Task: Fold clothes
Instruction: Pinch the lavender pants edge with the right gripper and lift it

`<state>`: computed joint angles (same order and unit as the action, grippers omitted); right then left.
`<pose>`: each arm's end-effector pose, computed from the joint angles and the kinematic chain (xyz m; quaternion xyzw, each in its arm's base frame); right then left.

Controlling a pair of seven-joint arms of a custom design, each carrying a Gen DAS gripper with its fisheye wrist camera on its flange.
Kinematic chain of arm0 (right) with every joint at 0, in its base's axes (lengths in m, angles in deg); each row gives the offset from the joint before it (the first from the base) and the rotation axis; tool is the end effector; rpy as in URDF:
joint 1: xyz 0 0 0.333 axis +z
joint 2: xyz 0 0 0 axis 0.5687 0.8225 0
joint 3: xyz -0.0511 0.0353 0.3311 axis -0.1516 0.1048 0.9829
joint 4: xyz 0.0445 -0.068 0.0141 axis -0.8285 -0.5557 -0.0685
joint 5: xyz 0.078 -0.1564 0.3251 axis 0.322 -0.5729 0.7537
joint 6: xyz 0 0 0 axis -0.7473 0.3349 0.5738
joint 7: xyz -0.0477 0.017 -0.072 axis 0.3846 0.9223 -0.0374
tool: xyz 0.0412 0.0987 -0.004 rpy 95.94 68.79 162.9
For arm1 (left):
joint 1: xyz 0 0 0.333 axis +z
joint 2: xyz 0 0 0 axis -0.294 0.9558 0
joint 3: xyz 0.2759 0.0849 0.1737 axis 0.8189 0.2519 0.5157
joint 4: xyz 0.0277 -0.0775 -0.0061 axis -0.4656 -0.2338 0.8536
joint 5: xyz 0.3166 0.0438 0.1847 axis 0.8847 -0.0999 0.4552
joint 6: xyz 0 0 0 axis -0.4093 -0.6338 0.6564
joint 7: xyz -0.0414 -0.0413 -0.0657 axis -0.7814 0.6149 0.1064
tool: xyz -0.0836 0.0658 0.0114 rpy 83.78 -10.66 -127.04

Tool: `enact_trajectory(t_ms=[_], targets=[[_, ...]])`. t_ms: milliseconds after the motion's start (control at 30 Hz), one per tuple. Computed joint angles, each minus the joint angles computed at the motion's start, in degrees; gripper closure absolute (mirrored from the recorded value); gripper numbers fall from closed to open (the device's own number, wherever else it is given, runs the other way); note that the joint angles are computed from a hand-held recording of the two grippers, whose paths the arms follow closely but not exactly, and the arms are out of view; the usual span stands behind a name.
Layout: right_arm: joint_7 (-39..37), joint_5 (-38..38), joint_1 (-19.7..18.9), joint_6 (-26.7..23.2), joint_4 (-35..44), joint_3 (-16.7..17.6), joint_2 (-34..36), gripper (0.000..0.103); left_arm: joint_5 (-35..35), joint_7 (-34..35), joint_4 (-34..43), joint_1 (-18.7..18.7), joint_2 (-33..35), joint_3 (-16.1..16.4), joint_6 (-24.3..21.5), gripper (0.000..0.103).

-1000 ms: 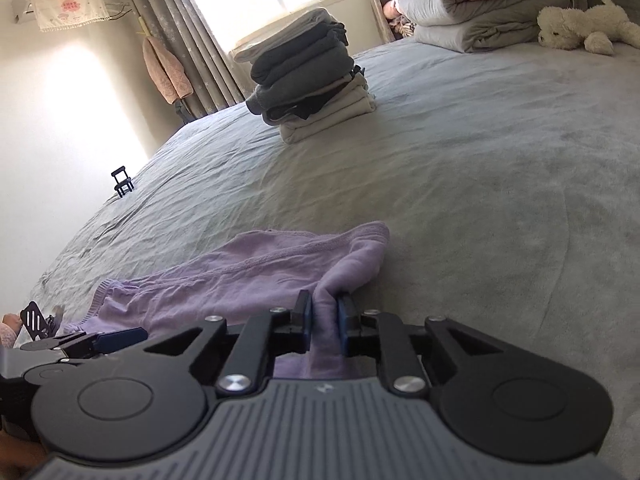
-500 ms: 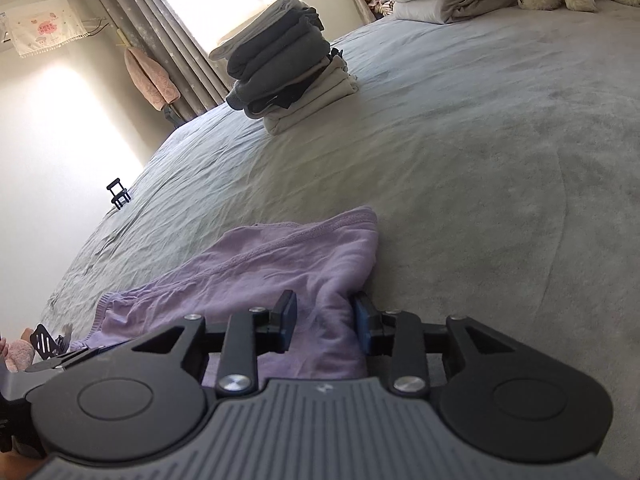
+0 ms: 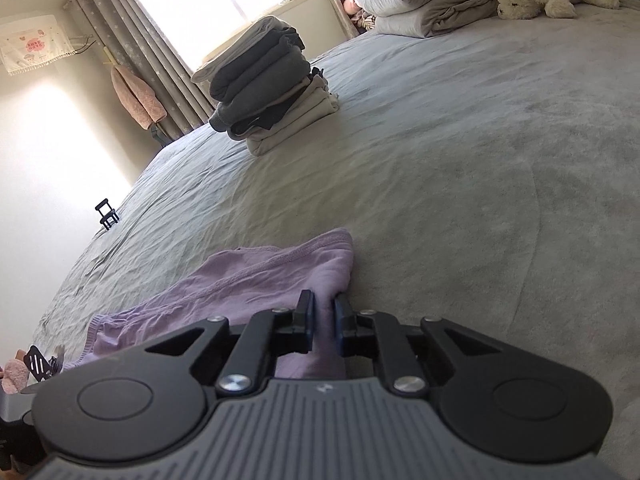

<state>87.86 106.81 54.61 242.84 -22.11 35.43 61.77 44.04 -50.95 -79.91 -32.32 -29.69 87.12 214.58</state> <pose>0.7169 0.3256 0.3404 -0.6209 0.6251 -0.0652 0.4685 0.6397 -0.2173 0.3563 -0.6604 0.6346 -0.2834 0.2842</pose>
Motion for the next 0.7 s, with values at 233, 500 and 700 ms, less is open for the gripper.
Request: enact_trajectory(t_ms=[233,500,700], targets=[[-3.6,1.6,-1.6,1.1,2.1,3.1,1.8,0.092,-0.1,0.3,-0.1,0.0,-0.1,0.0,-0.1,0.02],[-11.5,1.2,-5.8,8.3,-0.1,11.8,1.0,0.095,-1.6,1.7,-0.9,1.0,-0.5,-0.5,1.5,0.019],[-8.7,2.2,-2.8,6.8,2.6,8.6,0.8,0.095,-2.0,-3.1,-4.5,2.4,-2.8,2.4,9.9,0.019]])
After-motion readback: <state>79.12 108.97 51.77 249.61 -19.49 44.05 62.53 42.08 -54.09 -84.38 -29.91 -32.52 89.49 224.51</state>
